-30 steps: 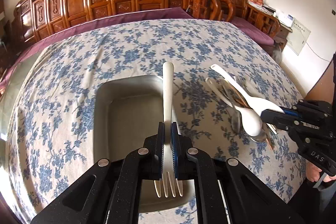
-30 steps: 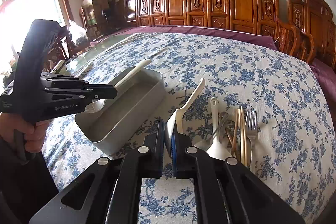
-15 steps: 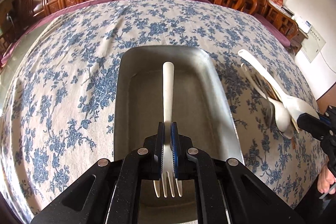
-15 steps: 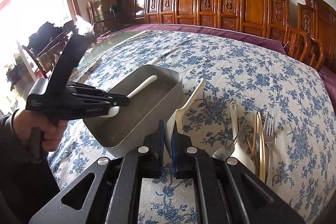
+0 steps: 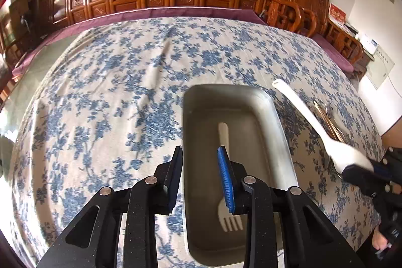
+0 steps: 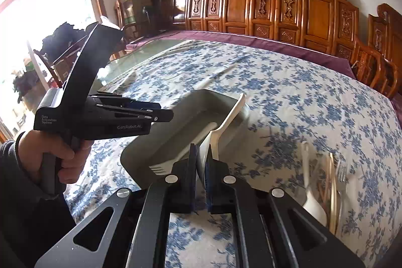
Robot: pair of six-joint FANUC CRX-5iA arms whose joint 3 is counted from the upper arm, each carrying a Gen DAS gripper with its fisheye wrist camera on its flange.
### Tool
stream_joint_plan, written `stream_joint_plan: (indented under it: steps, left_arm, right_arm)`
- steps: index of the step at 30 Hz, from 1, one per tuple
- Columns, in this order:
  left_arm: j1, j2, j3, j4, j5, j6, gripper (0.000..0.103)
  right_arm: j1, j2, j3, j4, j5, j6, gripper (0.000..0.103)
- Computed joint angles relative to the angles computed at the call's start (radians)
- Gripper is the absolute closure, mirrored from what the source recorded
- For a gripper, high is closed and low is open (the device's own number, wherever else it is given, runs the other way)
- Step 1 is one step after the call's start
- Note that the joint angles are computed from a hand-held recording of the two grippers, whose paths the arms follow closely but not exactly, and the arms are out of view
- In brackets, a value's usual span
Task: Organize utensils
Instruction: 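Carry the white fork with the left tool while the right tool carries the white spoon toward the tray, then lower the white fork into the tray with the left tool while the right tool releases the spoon there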
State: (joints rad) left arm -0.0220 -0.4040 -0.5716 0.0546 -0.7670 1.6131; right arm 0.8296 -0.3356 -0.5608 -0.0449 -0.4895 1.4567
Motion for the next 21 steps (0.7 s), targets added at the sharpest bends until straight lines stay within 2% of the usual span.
stream_joint_plan:
  steps: [12,18,19,21]
  left_arm:
    - [0.083,-0.056,-0.016,0.020,0.003,-0.036,0.072]
    - [0.084,-0.054,-0.014,0.021,-0.001,-0.040,0.072]
    - [0.080,-0.053,-0.011,0.019,-0.001,-0.035,0.072]
    - [0.073,-0.048,-0.007,0.014,-0.001,-0.027,0.072]
  right_arm:
    - [0.058,0.143,0.062,0.014,0.026,-0.040,0.096]
    - [0.034,0.185,0.096,-0.084,0.002,0.027,0.094]
    - [0.029,0.186,0.100,-0.105,-0.002,0.048,0.092]
    - [0.014,0.187,0.111,-0.151,-0.011,0.095,0.078]
